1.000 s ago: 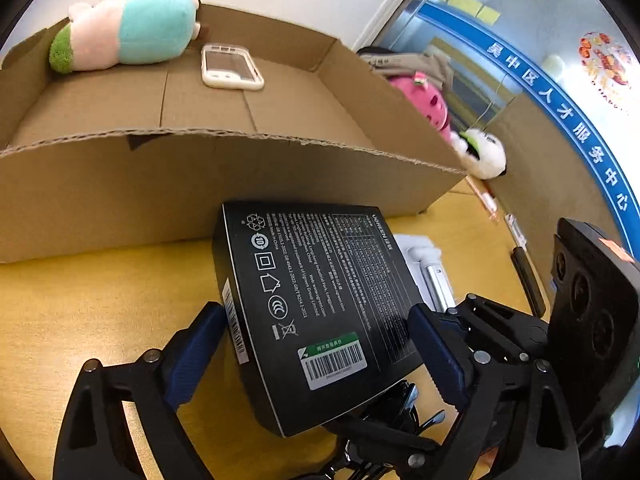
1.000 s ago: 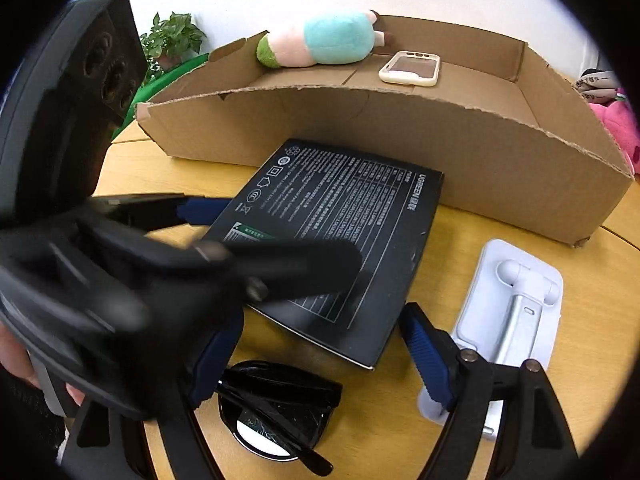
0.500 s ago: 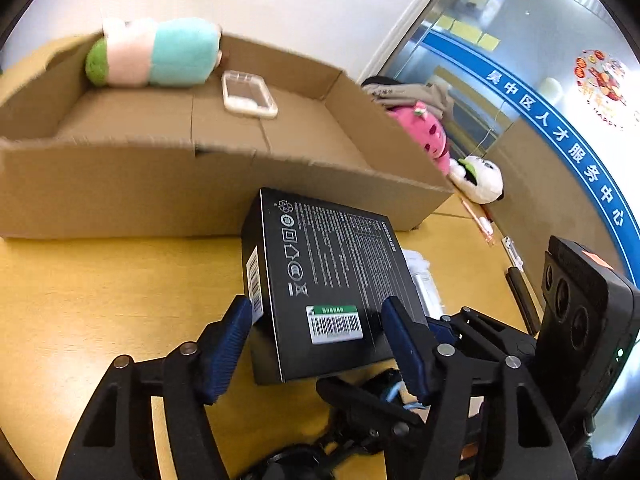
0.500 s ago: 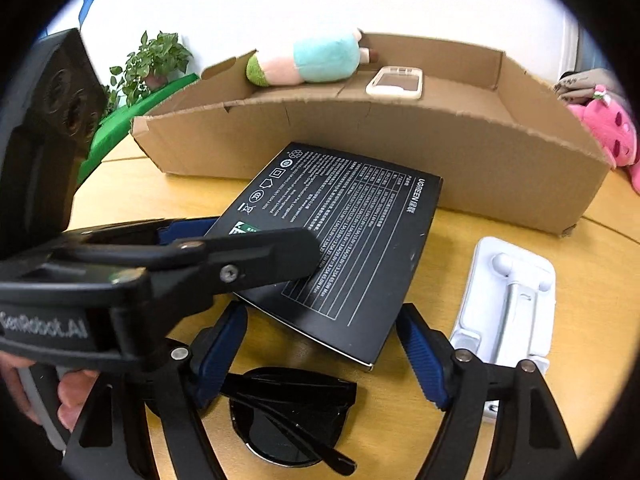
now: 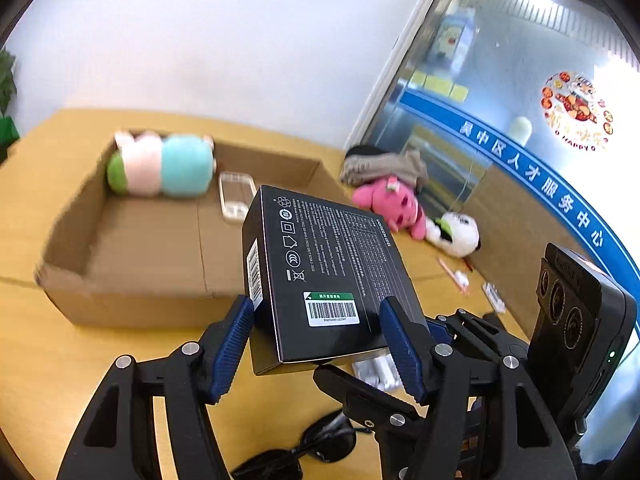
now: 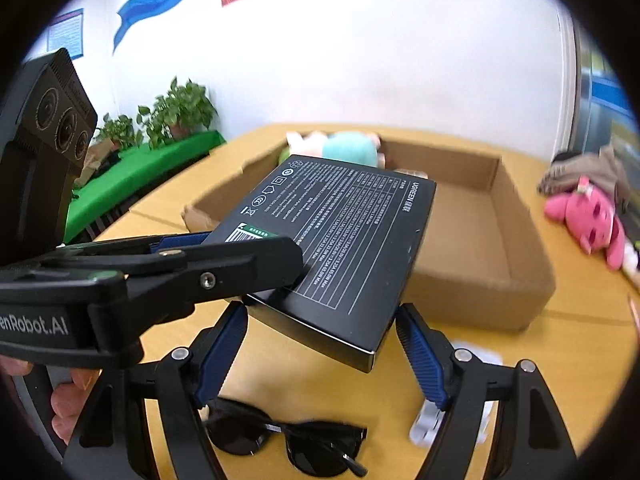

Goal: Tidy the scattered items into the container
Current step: 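Close the left gripper on the black product box and lift it, then carry the black product box with the left gripper into the cardboard box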

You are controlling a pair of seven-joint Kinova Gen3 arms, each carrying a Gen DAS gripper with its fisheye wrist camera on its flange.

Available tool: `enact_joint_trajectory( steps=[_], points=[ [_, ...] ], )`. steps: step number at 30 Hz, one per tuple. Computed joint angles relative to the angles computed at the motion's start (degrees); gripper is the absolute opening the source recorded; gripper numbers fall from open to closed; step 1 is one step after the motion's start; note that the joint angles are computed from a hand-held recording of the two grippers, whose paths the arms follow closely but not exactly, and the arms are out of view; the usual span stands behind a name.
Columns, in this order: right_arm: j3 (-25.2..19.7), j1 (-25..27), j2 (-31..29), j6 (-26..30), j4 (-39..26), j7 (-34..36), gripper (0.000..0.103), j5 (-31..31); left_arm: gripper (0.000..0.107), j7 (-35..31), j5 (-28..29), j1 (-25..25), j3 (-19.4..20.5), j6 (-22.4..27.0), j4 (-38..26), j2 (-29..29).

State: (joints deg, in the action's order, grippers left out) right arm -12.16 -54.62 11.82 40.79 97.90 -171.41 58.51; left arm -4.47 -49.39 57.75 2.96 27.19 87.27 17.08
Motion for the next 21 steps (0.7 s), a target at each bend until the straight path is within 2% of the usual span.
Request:
enact_joint_trajectory(
  steps=[5, 9, 21],
  points=[
    [0.3, 0.5, 0.2, 0.0, -4.2, 3.3, 0.076, 0.8, 0.069, -3.0, 0.0, -2.0, 0.8, 1.5, -1.7, -1.7],
    [1.0, 1.5, 1.9, -0.8, -8.9, 9.0, 0.076, -1.8, 0.069, -6.9, 2.3, -5.4, 1.8, 1.7, -3.1, -2.3],
    [4.9, 4.4, 9.3, -5.6, -23.5, 28.6, 0.076, -15.5, 0.069, -15.8, 8.9, -13.3, 0.9, -0.3, -5.6, -2.4]
  ],
)
